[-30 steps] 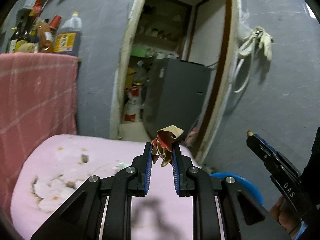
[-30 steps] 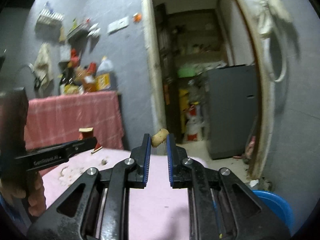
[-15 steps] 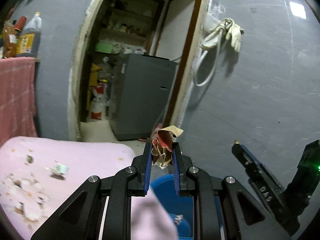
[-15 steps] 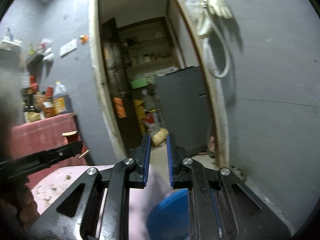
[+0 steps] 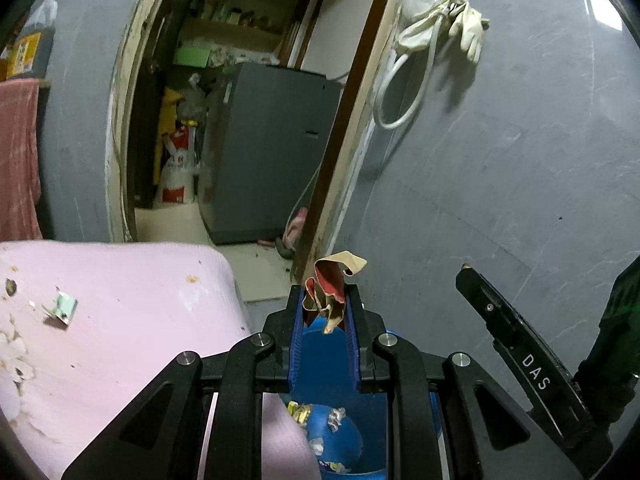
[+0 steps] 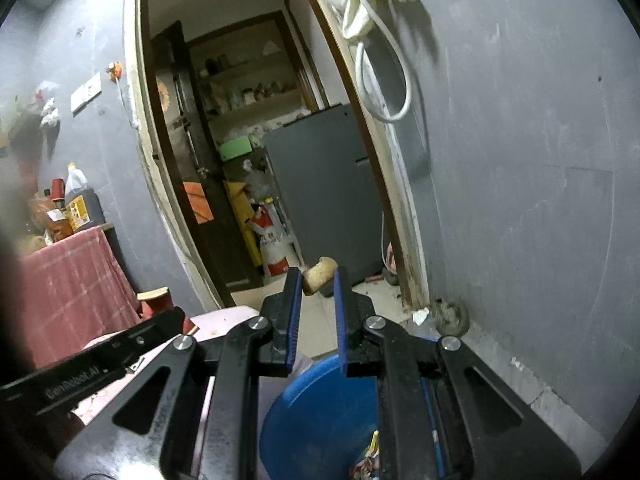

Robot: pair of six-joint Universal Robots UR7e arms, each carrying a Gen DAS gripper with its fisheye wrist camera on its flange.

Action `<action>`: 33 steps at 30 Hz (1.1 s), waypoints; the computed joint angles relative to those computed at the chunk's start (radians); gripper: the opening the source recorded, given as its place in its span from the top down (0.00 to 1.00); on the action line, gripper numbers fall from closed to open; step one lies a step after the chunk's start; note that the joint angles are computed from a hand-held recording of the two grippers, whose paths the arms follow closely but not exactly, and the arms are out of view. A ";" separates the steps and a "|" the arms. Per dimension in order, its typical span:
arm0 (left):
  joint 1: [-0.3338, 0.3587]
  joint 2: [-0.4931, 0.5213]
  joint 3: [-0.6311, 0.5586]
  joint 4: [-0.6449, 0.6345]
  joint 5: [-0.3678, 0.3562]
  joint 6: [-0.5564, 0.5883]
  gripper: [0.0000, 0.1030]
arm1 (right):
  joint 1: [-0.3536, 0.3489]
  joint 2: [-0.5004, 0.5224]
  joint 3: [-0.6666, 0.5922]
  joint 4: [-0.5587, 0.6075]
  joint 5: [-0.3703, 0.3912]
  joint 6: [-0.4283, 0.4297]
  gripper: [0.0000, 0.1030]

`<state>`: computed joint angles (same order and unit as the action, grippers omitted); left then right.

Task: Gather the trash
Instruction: 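Carry both held items over the blue bucket and open both tools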

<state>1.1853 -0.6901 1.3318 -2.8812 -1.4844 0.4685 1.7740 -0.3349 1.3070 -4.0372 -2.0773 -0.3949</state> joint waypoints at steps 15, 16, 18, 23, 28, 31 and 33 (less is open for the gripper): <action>0.012 0.065 -0.068 0.156 0.083 -0.066 0.85 | -0.046 -0.054 0.049 0.183 0.012 0.182 0.84; 0.012 0.068 -0.067 0.148 0.092 -0.063 0.85 | -0.046 -0.054 0.048 0.188 0.011 0.184 0.84; 0.010 0.071 -0.063 0.137 0.109 -0.055 0.84 | -0.046 -0.056 0.049 0.195 0.008 0.186 0.83; 0.014 0.079 -0.062 0.142 0.127 -0.066 0.80 | -0.048 -0.061 0.050 0.221 -0.002 0.218 0.82; 0.023 0.082 -0.081 0.182 0.126 -0.086 0.72 | -0.047 -0.061 0.052 0.225 -0.006 0.222 0.82; 0.024 0.082 -0.089 0.187 0.135 -0.084 0.70 | -0.046 -0.060 0.051 0.224 -0.008 0.221 0.81; 0.024 0.081 -0.093 0.192 0.139 -0.092 0.64 | -0.047 -0.057 0.045 0.228 -0.012 0.216 0.80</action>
